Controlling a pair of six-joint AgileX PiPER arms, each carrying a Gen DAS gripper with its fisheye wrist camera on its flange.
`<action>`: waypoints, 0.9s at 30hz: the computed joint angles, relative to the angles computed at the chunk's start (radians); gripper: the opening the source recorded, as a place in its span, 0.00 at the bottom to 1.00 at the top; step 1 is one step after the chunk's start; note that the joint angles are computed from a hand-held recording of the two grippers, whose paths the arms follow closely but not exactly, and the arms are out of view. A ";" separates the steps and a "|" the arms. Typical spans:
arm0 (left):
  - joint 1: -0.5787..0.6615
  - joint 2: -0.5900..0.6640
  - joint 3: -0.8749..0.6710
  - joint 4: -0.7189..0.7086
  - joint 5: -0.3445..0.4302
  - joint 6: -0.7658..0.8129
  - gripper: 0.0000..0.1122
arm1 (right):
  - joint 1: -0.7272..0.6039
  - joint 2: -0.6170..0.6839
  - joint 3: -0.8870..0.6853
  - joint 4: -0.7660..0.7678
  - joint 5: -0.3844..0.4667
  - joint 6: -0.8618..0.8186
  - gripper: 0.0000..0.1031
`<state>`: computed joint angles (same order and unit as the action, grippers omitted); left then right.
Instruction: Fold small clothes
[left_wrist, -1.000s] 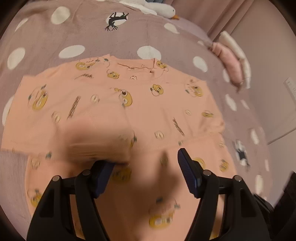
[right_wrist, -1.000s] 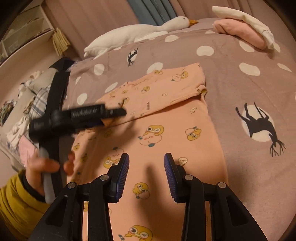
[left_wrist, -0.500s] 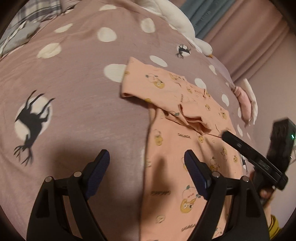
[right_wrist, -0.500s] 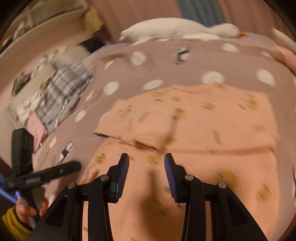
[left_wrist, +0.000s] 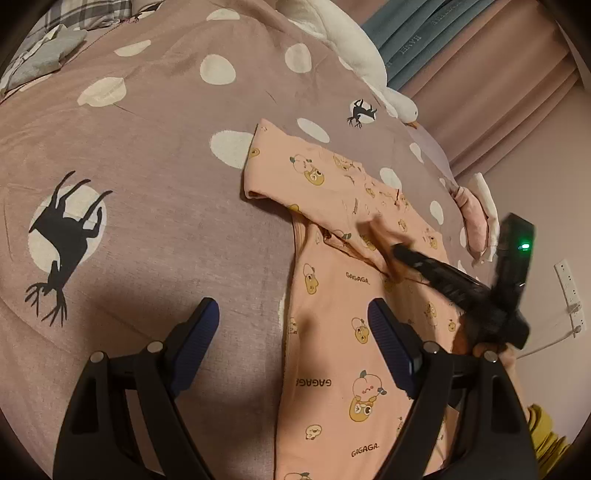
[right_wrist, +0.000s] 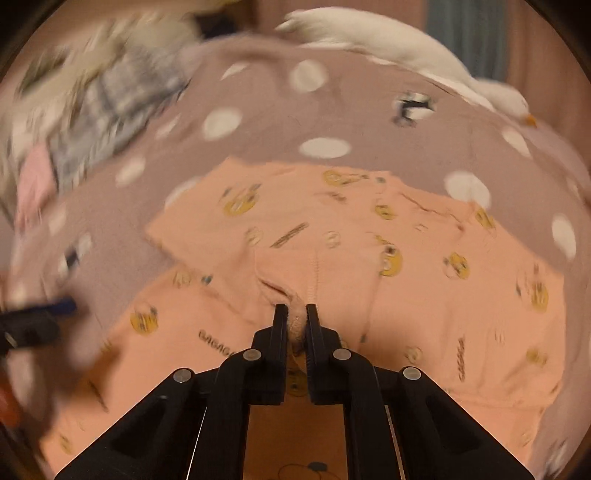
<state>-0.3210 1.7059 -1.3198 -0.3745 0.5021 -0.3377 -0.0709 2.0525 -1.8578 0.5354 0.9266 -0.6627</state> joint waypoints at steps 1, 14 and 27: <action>0.001 0.001 0.002 -0.005 -0.001 0.006 0.74 | -0.053 -0.002 0.008 0.088 0.026 0.005 0.09; 0.000 0.019 -0.018 0.012 0.015 -0.014 0.74 | -0.280 0.108 -0.011 0.427 0.201 0.102 0.48; 0.008 0.034 -0.043 0.039 0.040 -0.030 0.74 | -0.238 0.032 -0.148 0.175 0.086 0.158 0.07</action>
<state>-0.3132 1.7399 -1.3631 -0.3360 0.5416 -0.3678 -0.3093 2.0841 -2.0058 0.7104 1.0128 -0.5048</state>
